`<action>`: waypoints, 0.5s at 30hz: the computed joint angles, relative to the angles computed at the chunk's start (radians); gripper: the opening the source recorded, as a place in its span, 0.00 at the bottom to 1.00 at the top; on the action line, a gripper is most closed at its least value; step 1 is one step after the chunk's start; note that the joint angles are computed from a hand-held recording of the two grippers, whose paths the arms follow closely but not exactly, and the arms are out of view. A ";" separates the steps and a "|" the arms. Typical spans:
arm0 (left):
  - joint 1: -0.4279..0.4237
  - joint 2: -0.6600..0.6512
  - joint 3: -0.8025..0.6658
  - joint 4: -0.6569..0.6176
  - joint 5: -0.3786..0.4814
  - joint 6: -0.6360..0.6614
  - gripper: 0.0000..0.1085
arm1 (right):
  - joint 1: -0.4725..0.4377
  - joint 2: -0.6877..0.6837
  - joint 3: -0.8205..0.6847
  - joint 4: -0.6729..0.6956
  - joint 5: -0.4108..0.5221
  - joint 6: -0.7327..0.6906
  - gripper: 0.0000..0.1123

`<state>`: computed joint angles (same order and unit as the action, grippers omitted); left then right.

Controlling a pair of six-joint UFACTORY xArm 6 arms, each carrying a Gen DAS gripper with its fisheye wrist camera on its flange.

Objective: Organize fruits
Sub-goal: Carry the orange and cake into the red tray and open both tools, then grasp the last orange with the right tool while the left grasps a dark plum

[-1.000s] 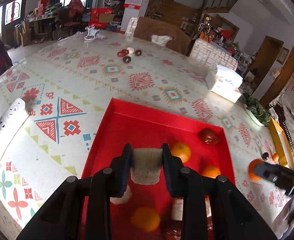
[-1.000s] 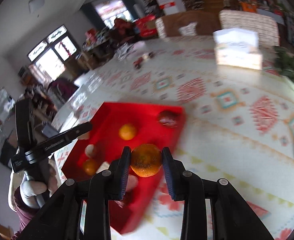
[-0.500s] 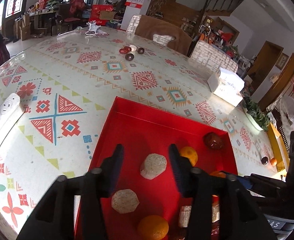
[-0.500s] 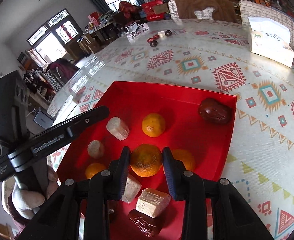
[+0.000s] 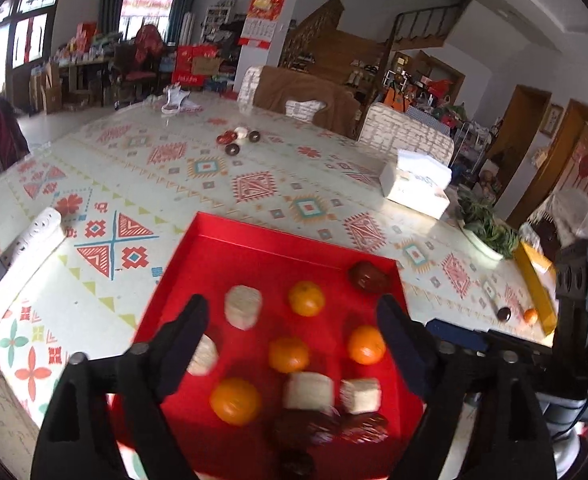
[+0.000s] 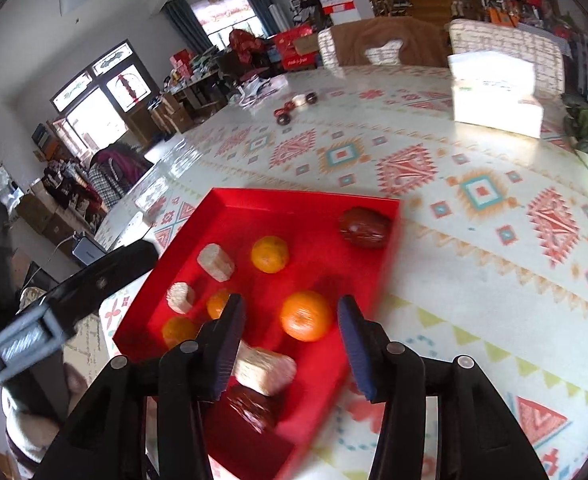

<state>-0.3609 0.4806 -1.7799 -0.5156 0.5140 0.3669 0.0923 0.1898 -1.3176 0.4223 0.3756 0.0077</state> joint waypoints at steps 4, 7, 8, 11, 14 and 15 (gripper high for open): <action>-0.066 -0.099 0.150 0.026 -0.093 0.013 0.86 | -0.025 -0.068 0.093 0.016 -0.040 -0.011 0.48; -0.108 -0.151 0.232 0.048 -0.150 -0.005 0.86 | -0.060 -0.129 0.178 0.018 -0.068 -0.007 0.48; -0.119 -0.161 0.247 0.074 -0.164 -0.025 0.86 | -0.072 -0.148 0.202 0.023 -0.073 -0.007 0.48; -0.147 -0.182 0.296 0.269 -0.227 -0.174 0.86 | -0.125 -0.214 0.287 0.040 -0.089 -0.002 0.48; -0.166 -0.194 0.325 0.470 -0.257 -0.324 0.86 | -0.172 -0.274 0.360 0.095 -0.102 -0.036 0.48; -0.171 -0.197 0.329 0.498 -0.258 -0.343 0.86 | -0.193 -0.297 0.388 0.108 -0.106 -0.042 0.48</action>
<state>-0.5318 0.2838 -1.4508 -0.0180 0.2562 0.0244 -0.1006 -0.1072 -0.9296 0.5306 0.2691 -0.0343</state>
